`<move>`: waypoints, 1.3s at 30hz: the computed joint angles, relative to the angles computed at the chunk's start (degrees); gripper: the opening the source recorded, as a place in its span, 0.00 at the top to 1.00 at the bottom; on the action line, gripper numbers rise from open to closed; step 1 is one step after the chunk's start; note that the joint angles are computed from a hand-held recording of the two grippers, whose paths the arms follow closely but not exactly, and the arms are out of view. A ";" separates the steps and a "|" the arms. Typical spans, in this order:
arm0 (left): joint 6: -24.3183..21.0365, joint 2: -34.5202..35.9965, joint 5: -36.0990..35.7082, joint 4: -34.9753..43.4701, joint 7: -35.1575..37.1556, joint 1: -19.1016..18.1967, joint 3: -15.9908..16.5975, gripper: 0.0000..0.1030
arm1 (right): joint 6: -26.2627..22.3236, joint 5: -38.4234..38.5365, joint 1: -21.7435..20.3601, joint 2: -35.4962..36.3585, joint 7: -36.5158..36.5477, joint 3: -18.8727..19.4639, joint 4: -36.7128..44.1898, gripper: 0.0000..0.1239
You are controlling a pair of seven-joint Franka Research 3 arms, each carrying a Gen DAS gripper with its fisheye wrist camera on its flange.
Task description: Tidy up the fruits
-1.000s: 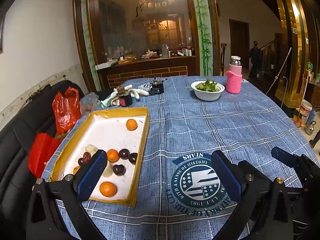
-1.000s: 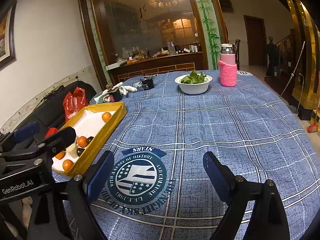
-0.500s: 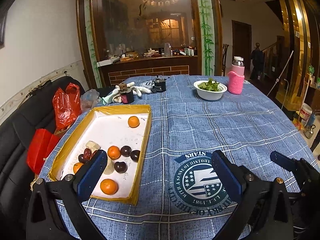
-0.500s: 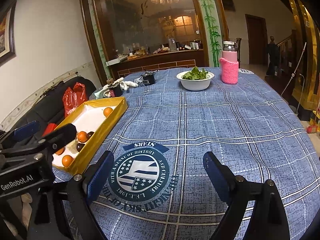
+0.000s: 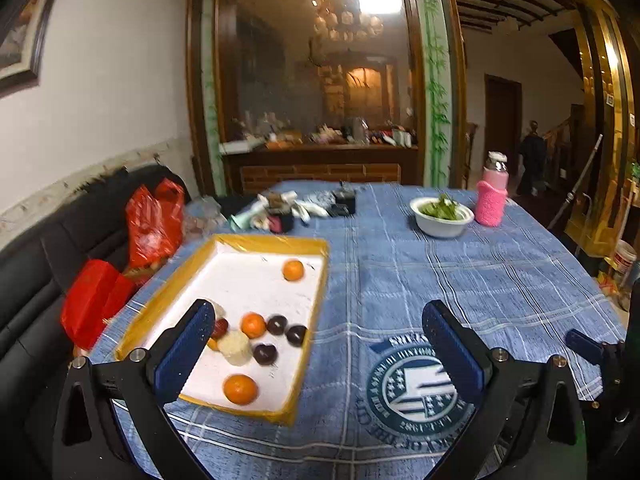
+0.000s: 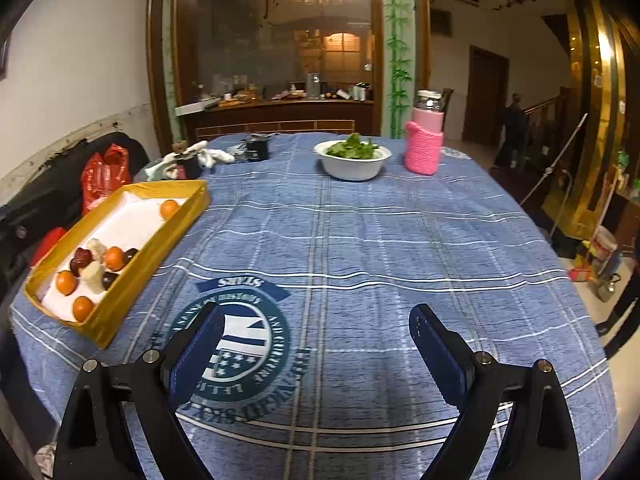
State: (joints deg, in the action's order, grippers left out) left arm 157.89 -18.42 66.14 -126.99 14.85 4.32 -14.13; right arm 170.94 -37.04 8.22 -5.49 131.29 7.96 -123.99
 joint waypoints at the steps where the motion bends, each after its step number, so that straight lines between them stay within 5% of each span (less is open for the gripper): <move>1: -0.42 -0.93 4.16 -0.22 -4.21 1.29 -1.38 0.00 | -0.62 -3.46 -0.94 -0.17 3.05 0.66 0.29 0.22; 9: -8.51 -5.14 22.58 -1.96 -22.01 0.97 -3.88 0.00 | -0.67 -12.65 -1.81 -0.87 10.66 0.73 0.86 0.19; 14: -5.43 -2.02 10.60 -0.19 -9.97 -2.37 0.79 0.00 | -0.15 -10.17 -1.01 -0.63 7.88 0.15 0.61 0.19; 23: -5.43 0.84 0.05 0.43 0.64 -2.94 1.37 0.00 | -0.35 -10.22 -0.92 -0.39 7.71 0.29 0.78 0.18; 39: -6.56 3.85 -6.26 1.75 7.29 -3.49 1.39 0.00 | -1.05 -5.75 0.73 1.03 3.15 -0.82 1.42 0.17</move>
State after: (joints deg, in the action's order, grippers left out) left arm 151.33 -14.57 59.88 -125.24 22.15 0.83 -12.73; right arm 169.89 -42.79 8.95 -4.46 134.45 7.14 -122.57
